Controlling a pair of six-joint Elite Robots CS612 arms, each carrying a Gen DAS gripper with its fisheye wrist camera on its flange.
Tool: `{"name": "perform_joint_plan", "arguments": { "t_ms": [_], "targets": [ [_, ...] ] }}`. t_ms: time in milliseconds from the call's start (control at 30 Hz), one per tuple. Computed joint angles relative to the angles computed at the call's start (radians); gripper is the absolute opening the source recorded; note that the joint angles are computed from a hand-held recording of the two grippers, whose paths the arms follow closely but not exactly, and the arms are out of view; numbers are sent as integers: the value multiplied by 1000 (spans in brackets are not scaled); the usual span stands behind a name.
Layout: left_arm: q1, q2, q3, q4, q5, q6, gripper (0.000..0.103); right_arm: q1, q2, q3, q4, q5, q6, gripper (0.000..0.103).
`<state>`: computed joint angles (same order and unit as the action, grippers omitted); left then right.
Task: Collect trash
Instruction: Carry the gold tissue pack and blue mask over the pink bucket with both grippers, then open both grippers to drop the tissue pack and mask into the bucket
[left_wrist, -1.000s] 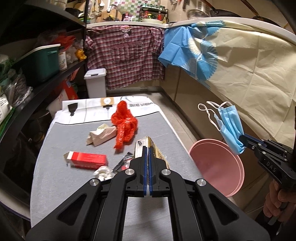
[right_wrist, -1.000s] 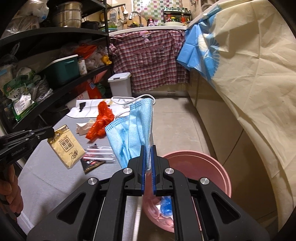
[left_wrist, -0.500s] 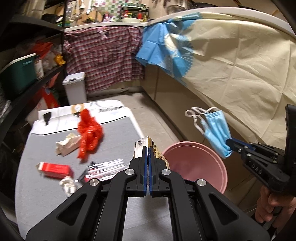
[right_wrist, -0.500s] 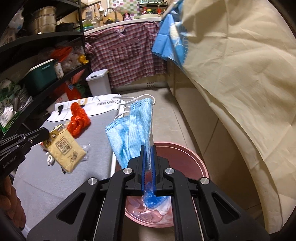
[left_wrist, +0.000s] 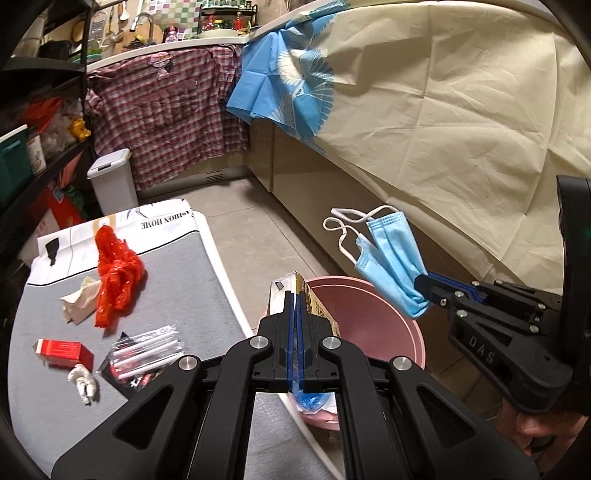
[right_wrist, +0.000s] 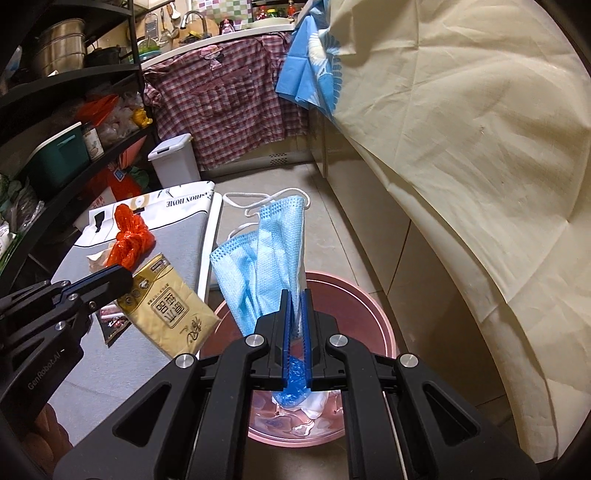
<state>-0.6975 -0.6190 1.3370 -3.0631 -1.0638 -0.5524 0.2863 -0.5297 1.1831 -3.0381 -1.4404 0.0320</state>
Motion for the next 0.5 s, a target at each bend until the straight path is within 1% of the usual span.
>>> {"name": "perform_joint_plan", "arguments": {
  "t_ms": [367, 400, 433, 467, 500],
  "targets": [
    [3, 25, -51, 31, -23, -13, 1, -2, 3, -5, 12, -6, 12, 6],
    [4, 25, -52, 33, -32, -18, 2, -2, 4, -7, 14, -6, 12, 8],
    [8, 27, -54, 33, -56, -26, 2, -2, 4, -7, 16, -8, 13, 9],
    [10, 28, -55, 34, -63, -34, 2, -1, 5, -9, 19, -16, 14, 10],
    [9, 28, -54, 34, -58, -37, 7, 0, 5, -10, 22, -23, 14, 17]
  ]
}}
